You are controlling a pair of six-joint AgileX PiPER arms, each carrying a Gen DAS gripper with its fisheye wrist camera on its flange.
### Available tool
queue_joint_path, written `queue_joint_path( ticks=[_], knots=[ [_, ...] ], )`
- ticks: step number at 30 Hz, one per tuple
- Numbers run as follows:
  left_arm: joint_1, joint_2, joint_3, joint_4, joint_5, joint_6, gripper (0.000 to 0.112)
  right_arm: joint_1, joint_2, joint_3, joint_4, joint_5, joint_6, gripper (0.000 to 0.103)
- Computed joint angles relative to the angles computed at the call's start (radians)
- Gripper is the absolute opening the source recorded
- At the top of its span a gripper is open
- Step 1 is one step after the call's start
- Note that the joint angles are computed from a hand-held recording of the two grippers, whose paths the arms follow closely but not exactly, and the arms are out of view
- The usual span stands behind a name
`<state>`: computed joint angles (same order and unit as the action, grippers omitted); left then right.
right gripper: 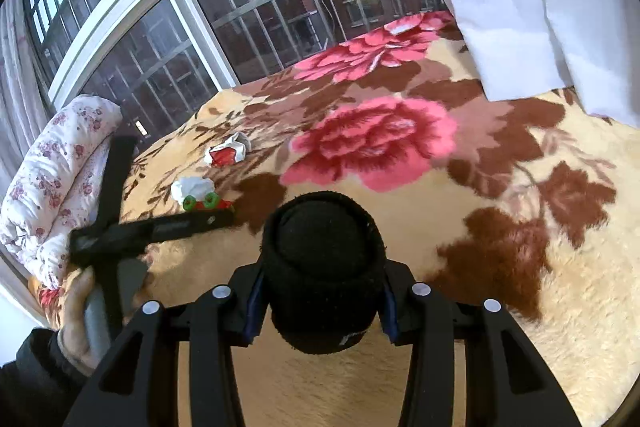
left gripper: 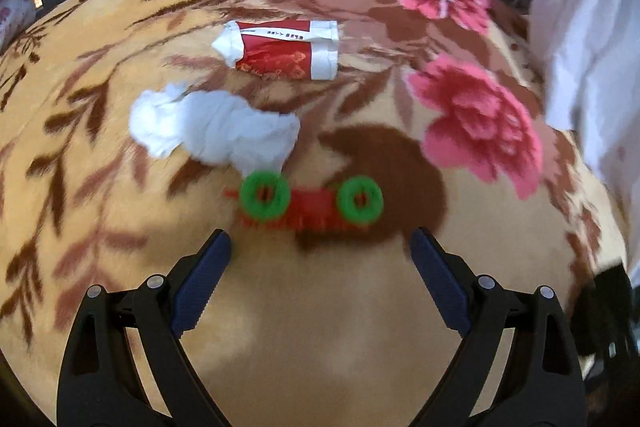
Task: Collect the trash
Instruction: 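Grasp the black cap with the right tool while the left tool grasps the red toy car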
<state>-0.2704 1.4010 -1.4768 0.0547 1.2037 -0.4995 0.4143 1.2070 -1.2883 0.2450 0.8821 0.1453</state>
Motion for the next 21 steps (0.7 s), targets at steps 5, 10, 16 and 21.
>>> queue_joint_path(
  ticks=[5, 10, 16, 21],
  knots=[
    [-0.015, 0.002, 0.032, 0.061, -0.072, -0.023, 0.079, -0.031, -0.005, 0.057, 0.069, -0.042, -0.055, 0.044],
    [0.036, -0.043, 0.075, -0.004, -0.131, 0.015, 0.066, -0.019, -0.019, 0.107, 0.086, -0.082, -0.057, 0.044],
    [0.009, -0.108, 0.097, -0.004, -0.116, 0.017, 0.066, -0.004, -0.05, 0.127, 0.082, -0.079, -0.037, 0.044],
    [-0.053, -0.222, 0.129, 0.033, -0.078, 0.016, 0.066, 0.052, -0.083, 0.123, 0.022, -0.063, 0.027, 0.044]
  ],
)
